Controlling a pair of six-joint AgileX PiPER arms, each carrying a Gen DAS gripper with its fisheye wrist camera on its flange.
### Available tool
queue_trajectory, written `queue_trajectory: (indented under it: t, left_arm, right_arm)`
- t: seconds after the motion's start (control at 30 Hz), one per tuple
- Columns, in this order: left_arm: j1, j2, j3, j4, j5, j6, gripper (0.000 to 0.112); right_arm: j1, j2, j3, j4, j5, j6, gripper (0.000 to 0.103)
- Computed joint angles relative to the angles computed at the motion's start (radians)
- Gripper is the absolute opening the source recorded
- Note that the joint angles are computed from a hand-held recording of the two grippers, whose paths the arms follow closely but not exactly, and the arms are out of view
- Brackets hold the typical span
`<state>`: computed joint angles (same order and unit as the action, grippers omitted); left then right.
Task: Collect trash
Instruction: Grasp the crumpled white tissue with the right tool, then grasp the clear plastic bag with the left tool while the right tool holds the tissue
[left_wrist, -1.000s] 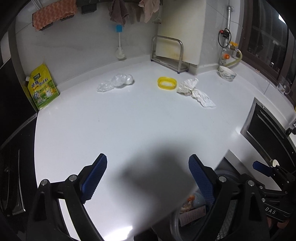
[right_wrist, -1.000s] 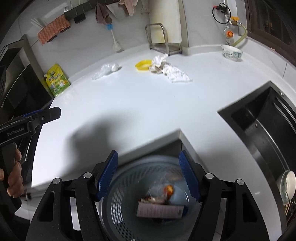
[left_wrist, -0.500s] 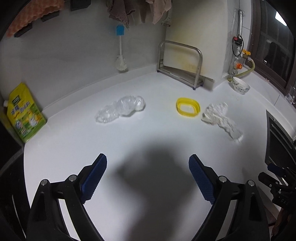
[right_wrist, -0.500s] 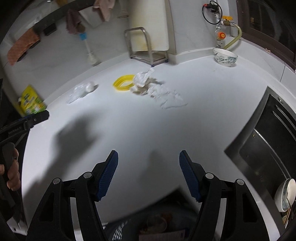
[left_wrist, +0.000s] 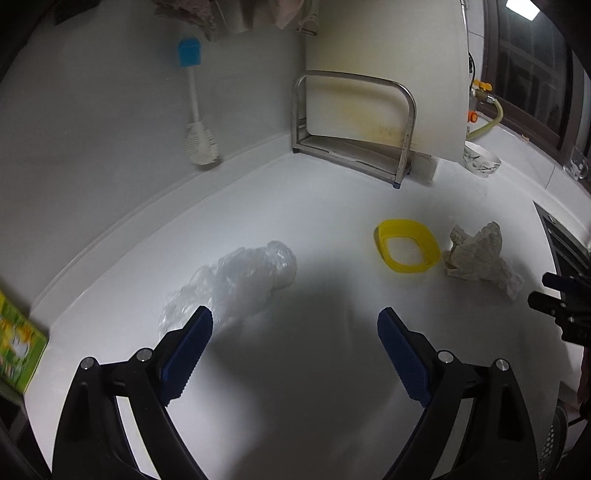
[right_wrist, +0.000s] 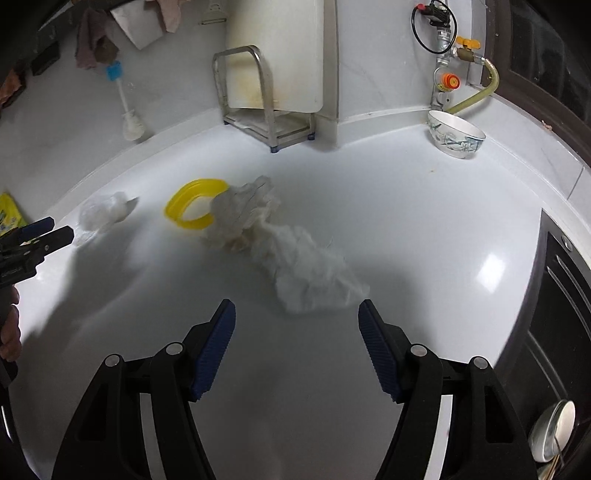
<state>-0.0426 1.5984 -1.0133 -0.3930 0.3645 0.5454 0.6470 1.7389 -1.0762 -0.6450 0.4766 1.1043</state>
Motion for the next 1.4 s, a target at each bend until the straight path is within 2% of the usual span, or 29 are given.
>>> queue_trajectory:
  t: [0.13, 0.27, 0.43, 0.5, 0.57, 0.63, 0.73, 1.1, 1.4]
  left_arm:
    - [0.045, 0.071, -0.050, -0.223, 0.039, 0.264, 0.089]
    - [0.061, 0.108, -0.067, -0.300, 0.044, 0.374, 0.089]
    - [0.088, 0.139, -0.092, -0.381, 0.080, 0.470, 0.089]
    - [0.096, 0.151, -0.101, -0.404, 0.091, 0.493, 0.089]
    - [0.096, 0.158, -0.105, -0.418, 0.094, 0.506, 0.089]
    - [0.097, 0.166, -0.108, -0.429, 0.094, 0.518, 0.089]
    - [0.096, 0.177, -0.110, -0.449, 0.089, 0.545, 0.089]
    - [0.103, 0.235, -0.171, -0.417, 0.077, 0.474, 0.089]
    - [0.118, 0.216, -0.162, -0.423, 0.050, 0.513, 0.089]
  right_arm:
    - [-0.019, 0.059, -0.073, 0.032, 0.002, -0.100, 0.067]
    - [-0.013, 0.126, -0.146, -0.005, 0.045, -0.136, 0.068]
    - [-0.028, 0.182, -0.187, 0.009, 0.033, -0.163, 0.068]
    - [-0.029, 0.198, -0.197, 0.018, 0.029, -0.170, 0.066]
    - [-0.026, 0.205, -0.202, 0.024, 0.026, -0.181, 0.057]
    - [-0.022, 0.213, -0.212, 0.042, 0.037, -0.199, 0.039]
    - [-0.018, 0.201, -0.198, 0.053, 0.024, -0.189, 0.024]
    - [0.015, 0.098, -0.082, 0.010, 0.009, -0.007, 0.022]
    - [0.038, 0.062, -0.018, 0.009, -0.002, 0.066, 0.022]
